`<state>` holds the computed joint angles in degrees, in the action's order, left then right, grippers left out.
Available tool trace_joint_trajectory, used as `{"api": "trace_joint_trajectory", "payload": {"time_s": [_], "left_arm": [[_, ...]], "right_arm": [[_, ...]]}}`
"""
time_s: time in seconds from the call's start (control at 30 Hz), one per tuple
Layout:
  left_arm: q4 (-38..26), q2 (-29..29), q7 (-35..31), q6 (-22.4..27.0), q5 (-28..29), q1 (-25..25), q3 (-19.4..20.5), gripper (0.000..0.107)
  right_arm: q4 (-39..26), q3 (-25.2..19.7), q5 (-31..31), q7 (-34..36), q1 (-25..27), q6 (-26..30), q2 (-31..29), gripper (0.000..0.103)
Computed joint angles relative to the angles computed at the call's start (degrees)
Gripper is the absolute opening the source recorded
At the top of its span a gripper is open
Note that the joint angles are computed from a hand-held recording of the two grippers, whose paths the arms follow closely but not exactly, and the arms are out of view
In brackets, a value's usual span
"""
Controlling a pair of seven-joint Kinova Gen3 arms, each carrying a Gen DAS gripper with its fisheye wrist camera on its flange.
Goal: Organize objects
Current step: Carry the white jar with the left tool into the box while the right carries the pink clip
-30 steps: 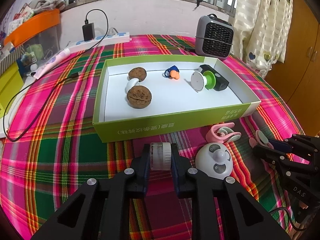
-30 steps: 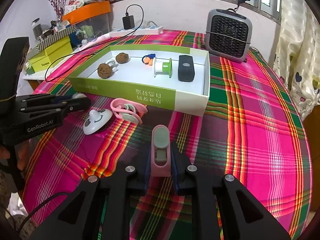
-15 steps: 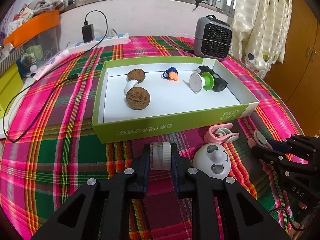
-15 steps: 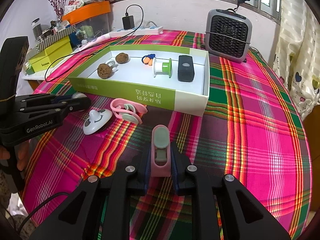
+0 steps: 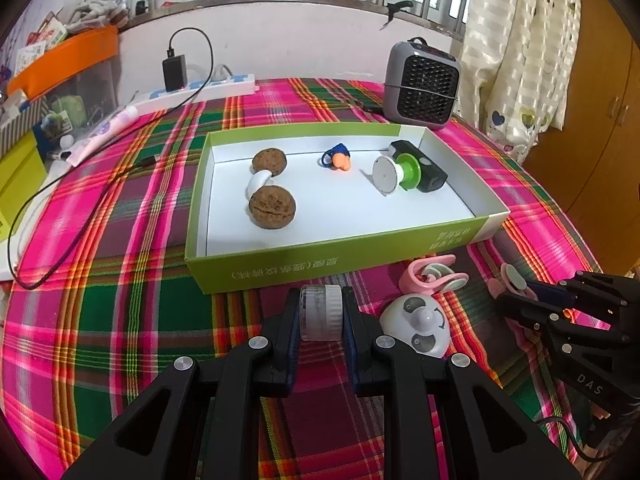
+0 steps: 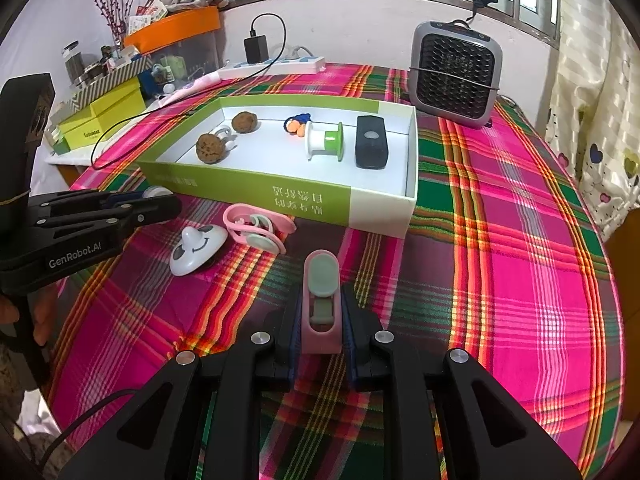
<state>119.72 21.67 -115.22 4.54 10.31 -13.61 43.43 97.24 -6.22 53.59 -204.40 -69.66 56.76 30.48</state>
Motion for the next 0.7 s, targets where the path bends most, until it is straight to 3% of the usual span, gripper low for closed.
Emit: {"api": "trace_joint_trajectory", "payload": {"time_s": [0.47, 0.7], "left_arm": [[-0.35, -0.44, -0.91, 0.04, 0.5, -4.89, 5.66, 0.017], [-1.82, -0.37, -1.89, 0.76, 1.18, -4.6, 5.76, 0.017]], "right_arm": [[0.0, -0.22, 1.46, -0.28, 0.27, 0.59, -1.1, 0.018], [-0.34, -0.34, 2.43, 0.47, 1.07, 0.84, -1.84, 0.018]]}}
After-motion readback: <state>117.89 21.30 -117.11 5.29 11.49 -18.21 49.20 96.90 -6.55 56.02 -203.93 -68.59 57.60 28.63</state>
